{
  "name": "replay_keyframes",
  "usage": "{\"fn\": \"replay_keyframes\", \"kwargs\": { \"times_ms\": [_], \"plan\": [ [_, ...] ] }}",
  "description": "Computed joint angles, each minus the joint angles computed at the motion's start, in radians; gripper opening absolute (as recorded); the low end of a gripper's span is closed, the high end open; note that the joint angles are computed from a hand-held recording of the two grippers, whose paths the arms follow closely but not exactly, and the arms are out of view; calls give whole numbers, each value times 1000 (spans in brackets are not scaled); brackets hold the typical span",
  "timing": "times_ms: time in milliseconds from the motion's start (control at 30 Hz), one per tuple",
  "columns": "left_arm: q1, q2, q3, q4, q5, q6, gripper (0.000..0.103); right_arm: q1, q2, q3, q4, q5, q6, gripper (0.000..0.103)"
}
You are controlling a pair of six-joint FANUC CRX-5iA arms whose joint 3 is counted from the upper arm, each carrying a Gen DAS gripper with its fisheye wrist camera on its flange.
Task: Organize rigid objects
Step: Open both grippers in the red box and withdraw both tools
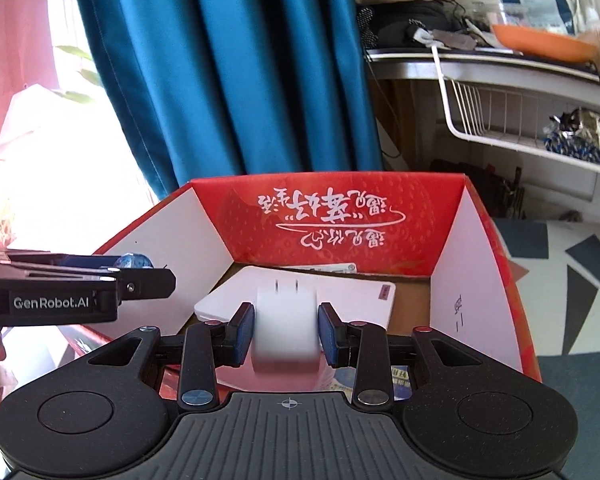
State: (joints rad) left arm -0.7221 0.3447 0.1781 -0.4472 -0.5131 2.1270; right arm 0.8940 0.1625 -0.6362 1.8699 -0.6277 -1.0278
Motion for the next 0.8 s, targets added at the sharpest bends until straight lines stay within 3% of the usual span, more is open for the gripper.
{"fn": "replay_keyframes", "kwargs": {
  "times_ms": [200, 267, 367, 533, 633, 800],
  "plan": [
    [-1, -5, -4, -7, 3, 5, 59, 10, -6, -7, 10, -16, -14, 38],
    [-1, -9, -10, -5, 13, -4, 66, 35, -1, -4, -18, -55, 18, 41],
    [-4, -24, -24, -23, 31, 4, 78, 65, 1, -4, -48, -106, 54, 52],
    [8, -63, -67, -1, 71, -9, 93, 119, -2, -14, -81, -215, 61, 82],
    [13, -102, -107, -3, 99, -7, 97, 157, -10, -29, -93, -291, 40, 96],
    [24, -174, -199, 23, 159, -20, 100, 237, -12, -55, -132, -430, -7, 102]
  ]
}}
